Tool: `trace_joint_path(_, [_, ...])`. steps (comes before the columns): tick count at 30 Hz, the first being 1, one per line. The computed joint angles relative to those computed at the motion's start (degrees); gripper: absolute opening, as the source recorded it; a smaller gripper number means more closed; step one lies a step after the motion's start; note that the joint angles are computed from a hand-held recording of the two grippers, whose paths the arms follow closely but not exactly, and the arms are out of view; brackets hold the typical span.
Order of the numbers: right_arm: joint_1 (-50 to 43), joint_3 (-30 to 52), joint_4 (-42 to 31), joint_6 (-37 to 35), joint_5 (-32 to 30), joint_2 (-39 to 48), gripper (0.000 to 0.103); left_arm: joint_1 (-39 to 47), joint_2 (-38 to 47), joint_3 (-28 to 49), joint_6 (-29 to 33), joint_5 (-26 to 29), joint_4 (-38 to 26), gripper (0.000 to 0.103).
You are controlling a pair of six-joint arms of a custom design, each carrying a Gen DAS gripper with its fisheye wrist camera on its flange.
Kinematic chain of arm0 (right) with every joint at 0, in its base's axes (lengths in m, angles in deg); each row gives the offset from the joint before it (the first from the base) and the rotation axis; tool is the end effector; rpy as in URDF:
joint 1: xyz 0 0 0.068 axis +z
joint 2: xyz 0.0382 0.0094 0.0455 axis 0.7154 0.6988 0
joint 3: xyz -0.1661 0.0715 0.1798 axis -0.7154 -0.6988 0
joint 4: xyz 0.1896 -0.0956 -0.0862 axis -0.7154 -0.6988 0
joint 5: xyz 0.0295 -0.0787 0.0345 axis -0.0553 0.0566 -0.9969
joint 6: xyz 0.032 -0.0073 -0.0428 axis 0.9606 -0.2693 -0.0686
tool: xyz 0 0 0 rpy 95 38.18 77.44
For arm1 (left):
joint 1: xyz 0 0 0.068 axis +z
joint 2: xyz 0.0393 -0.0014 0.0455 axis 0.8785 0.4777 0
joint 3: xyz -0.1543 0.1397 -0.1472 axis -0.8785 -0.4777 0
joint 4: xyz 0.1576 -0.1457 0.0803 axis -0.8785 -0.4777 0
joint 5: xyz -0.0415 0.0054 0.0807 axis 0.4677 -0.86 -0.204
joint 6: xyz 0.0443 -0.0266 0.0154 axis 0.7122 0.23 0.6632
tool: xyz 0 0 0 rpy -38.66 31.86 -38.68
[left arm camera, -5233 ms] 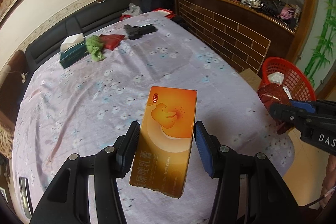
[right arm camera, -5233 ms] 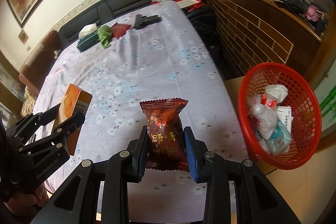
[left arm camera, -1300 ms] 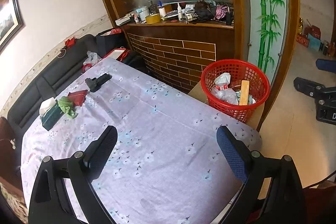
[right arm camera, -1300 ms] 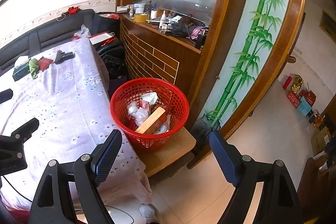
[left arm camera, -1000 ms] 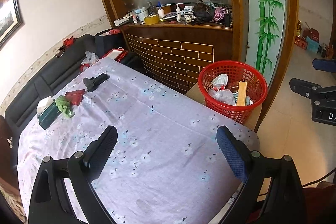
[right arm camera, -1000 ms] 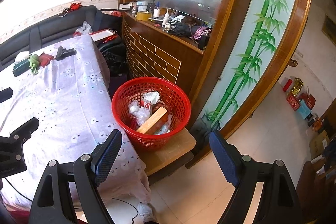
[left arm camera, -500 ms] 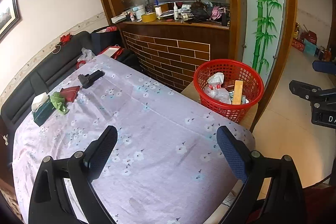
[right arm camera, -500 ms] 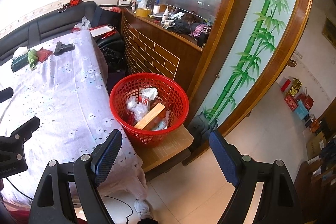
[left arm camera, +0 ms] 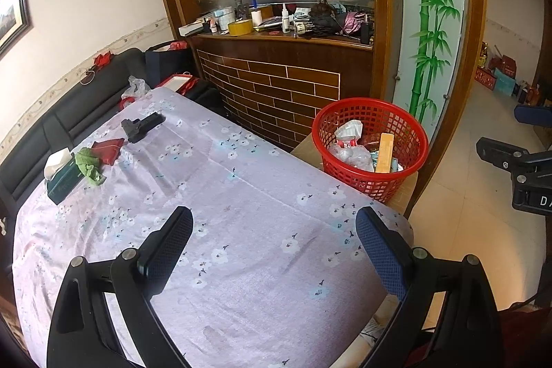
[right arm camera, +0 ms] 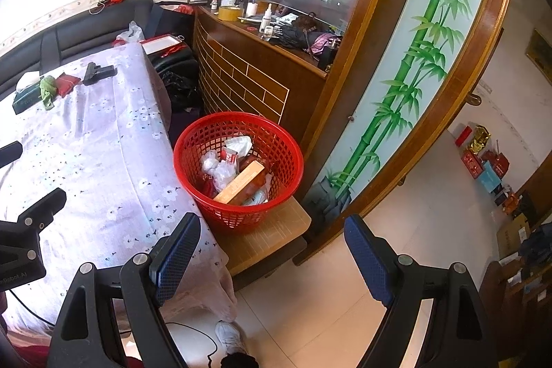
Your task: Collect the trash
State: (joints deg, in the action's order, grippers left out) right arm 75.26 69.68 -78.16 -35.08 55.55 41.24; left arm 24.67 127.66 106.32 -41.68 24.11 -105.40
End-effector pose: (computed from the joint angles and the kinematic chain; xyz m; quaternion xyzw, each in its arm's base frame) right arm 0.2619 0.1310 0.2927 -0.0555 0.9289 -0.0836 0.3564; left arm 0.2589 -0.1761 0.2798 0.1219 0.9106 0.0261 0.3940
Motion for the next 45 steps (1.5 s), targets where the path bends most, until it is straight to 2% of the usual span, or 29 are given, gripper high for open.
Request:
trace_joint_path(33, [-0.9, -0.2, 0.2, 0.2, -0.9, 0.6, 0.088, -0.8, 0.8, 0.4, -0.9, -0.5, -0.4, 0.095])
trace_joint_path(39, [-0.2, -0.2, 0.7, 0.3, -1.6, 1.7, 0.088, 0.5, -2.5, -3.6, -1.9, 0.5, 0.3, 0.095])
trace_joint_path(45, [2.0, 2.3, 1.3, 0.1, -4.2, 6.9, 0.088, 7.8, -8.6, -11.7, -6.0, 4.0, -2.4, 0.095])
